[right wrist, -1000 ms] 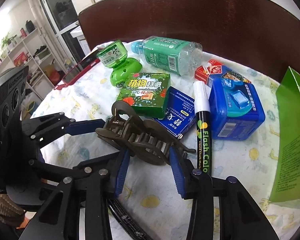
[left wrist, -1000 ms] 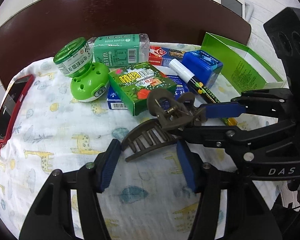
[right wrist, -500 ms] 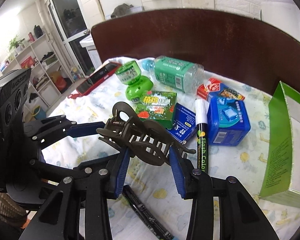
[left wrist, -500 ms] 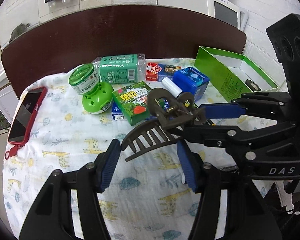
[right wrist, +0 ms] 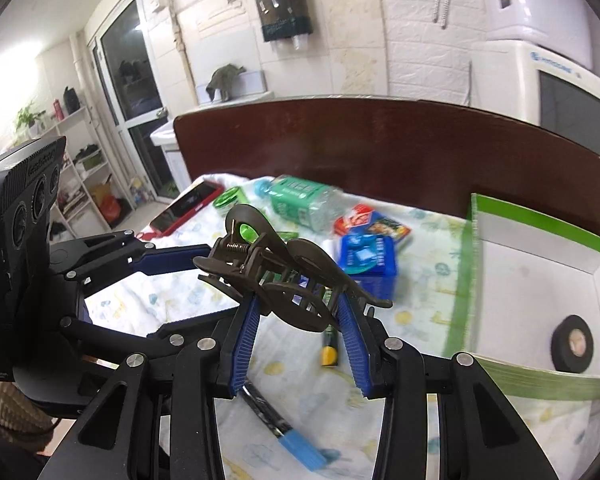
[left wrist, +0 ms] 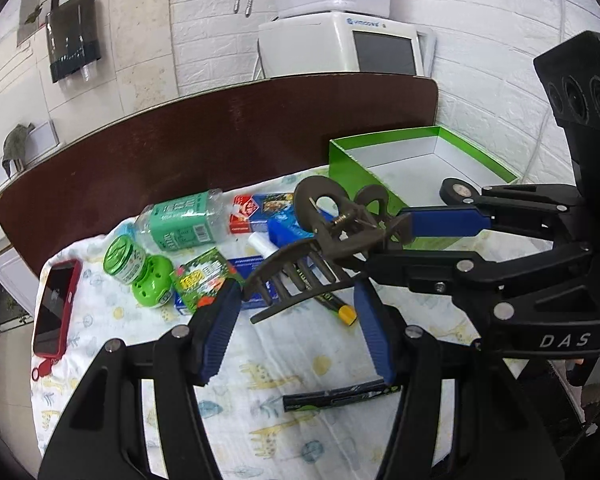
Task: Organize rigid objects
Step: 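Lift the claw clip with both grippers and carry it over the box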
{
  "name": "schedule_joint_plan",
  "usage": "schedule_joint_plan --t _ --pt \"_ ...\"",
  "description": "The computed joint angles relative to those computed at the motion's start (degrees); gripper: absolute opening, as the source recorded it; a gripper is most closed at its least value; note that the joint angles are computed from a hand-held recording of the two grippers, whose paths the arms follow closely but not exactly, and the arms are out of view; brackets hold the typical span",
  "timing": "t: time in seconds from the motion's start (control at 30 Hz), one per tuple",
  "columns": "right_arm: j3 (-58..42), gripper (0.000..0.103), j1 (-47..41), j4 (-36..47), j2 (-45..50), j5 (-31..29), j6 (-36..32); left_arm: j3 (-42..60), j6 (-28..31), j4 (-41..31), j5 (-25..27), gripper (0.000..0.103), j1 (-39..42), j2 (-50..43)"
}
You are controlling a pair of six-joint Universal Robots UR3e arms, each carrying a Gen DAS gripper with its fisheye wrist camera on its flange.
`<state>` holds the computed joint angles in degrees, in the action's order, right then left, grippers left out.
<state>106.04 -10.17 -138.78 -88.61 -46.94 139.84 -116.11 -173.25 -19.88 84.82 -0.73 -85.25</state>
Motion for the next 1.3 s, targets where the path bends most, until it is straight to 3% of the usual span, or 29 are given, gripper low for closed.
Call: schedule_joint_plan --t 0.37,0.83,1.3 --pt "-1.05 0.044 -15.67 5.86 -2.45 6.32 -4.59 27.28 0.98 -6.11 5.27 0.057 -13.23 -19.72" --pt "-17.34 0.044 -21.9 13.21 14.22 8.53 -6.6 61.39 1.14 -22.47 4.75 0.057 -17.94 -42.54" --pt "-23.07 0.044 -20.83 15.01 21.6 5.87 -5.1 74.01 -0.03 -30.83 3.42 0.056 -17.81 -52.14"
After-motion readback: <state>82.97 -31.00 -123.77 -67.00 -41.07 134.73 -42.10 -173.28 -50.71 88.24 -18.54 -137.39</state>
